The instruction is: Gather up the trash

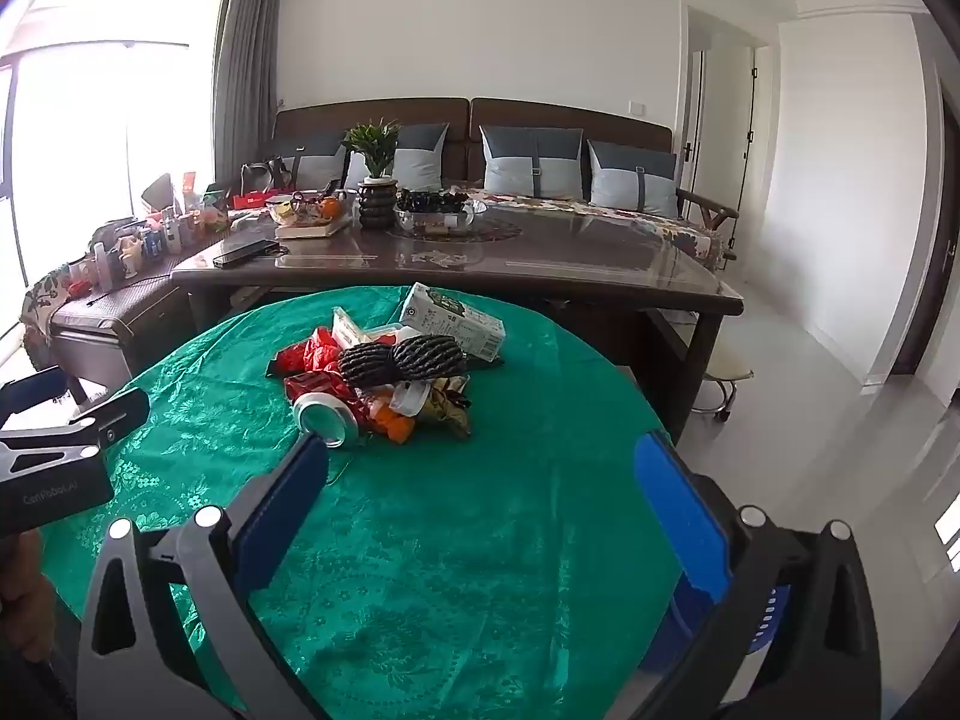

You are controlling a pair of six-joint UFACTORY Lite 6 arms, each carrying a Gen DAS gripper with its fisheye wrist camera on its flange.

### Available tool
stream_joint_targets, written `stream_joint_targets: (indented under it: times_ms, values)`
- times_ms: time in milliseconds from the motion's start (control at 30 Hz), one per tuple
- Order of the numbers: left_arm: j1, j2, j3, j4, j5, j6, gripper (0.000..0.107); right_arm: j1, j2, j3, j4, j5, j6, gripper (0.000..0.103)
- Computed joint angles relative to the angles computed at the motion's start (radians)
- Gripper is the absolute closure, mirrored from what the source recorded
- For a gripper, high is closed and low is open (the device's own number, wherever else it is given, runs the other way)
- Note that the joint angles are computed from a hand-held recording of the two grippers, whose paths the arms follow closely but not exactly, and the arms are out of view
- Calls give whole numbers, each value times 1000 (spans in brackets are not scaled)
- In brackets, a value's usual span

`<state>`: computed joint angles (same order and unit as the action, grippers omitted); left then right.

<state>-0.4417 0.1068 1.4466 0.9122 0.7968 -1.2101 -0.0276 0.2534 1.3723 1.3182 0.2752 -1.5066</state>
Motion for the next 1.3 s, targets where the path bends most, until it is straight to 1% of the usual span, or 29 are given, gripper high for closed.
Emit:
stream_joint_targets:
  times_ms: [233, 333, 367, 433, 467, 500, 700, 967, 1033, 1300]
  values:
    - [1, 2, 6, -13, 5, 14, 9, 5, -7, -8, -12, -2, 18, 5]
    - [2, 4, 8, -15, 5, 16, 9, 5, 2, 11, -53, 2, 63, 5]
    - [2, 5, 8, -16, 6, 17, 9, 3, 1, 9, -42, 3, 52, 4]
    - [2, 6, 9, -17, 7, 19, 9, -4, -4, -16, 43, 4, -38, 5]
    - [2, 6, 9, -17, 7, 19, 9, -5, -7, -22, 48, 3, -42, 5]
    - [2, 6, 9, -17, 7, 19, 9, -10, -6, -9, 11, 10, -5, 4]
    - [-3, 0, -9, -12, -2, 7, 9, -8, -2, 1, -26, 13, 33, 4]
    - [-16, 4, 8, -17, 16, 12, 9, -6, -4, -6, -33, 19, 36, 4]
    - [-9, 20, 10, -17, 1, 8, 9, -1, -4, -7, -34, 18, 34, 4]
    - [-6, 22, 6, -21, -8, 5, 9, 9, 12, 9, -58, 10, 60, 4]
